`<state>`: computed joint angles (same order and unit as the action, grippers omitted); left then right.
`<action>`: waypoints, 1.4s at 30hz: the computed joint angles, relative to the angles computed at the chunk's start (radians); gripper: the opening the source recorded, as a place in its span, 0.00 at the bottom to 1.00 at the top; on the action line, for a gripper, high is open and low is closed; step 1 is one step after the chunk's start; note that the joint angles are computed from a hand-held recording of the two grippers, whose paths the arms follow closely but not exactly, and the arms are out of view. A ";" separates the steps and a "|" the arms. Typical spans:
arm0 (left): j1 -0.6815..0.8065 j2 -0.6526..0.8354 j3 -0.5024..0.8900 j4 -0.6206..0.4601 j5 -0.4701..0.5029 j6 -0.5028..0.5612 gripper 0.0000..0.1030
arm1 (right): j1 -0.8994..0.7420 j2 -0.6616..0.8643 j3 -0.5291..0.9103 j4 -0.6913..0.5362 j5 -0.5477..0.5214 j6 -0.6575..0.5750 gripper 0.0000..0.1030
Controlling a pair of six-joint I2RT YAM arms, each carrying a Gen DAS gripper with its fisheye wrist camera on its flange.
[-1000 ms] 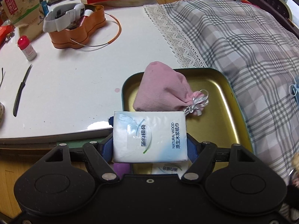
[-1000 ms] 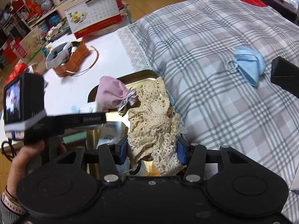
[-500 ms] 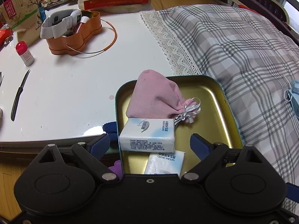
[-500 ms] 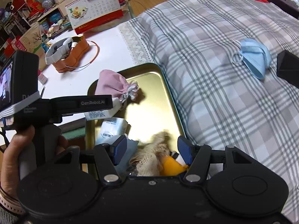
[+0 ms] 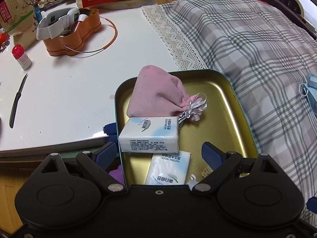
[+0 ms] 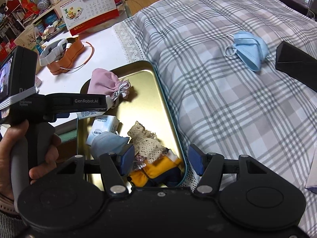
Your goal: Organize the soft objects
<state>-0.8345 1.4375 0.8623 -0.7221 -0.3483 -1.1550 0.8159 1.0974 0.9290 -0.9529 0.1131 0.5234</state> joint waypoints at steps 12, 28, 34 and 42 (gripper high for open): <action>-0.067 0.071 0.072 -0.039 -0.020 0.011 0.87 | -0.059 -0.117 -0.012 -0.067 0.001 -0.026 0.58; -0.257 0.270 0.337 -0.169 -0.137 0.077 0.88 | -0.655 -0.355 0.010 -0.185 -0.179 -0.387 0.58; -0.289 0.342 0.482 -0.192 -0.127 0.118 0.88 | -1.230 -0.270 0.073 -0.162 -0.425 -0.699 0.59; -0.304 0.486 0.753 -0.268 -0.115 0.191 0.88 | -1.531 0.088 0.255 -0.025 -0.385 -0.634 0.59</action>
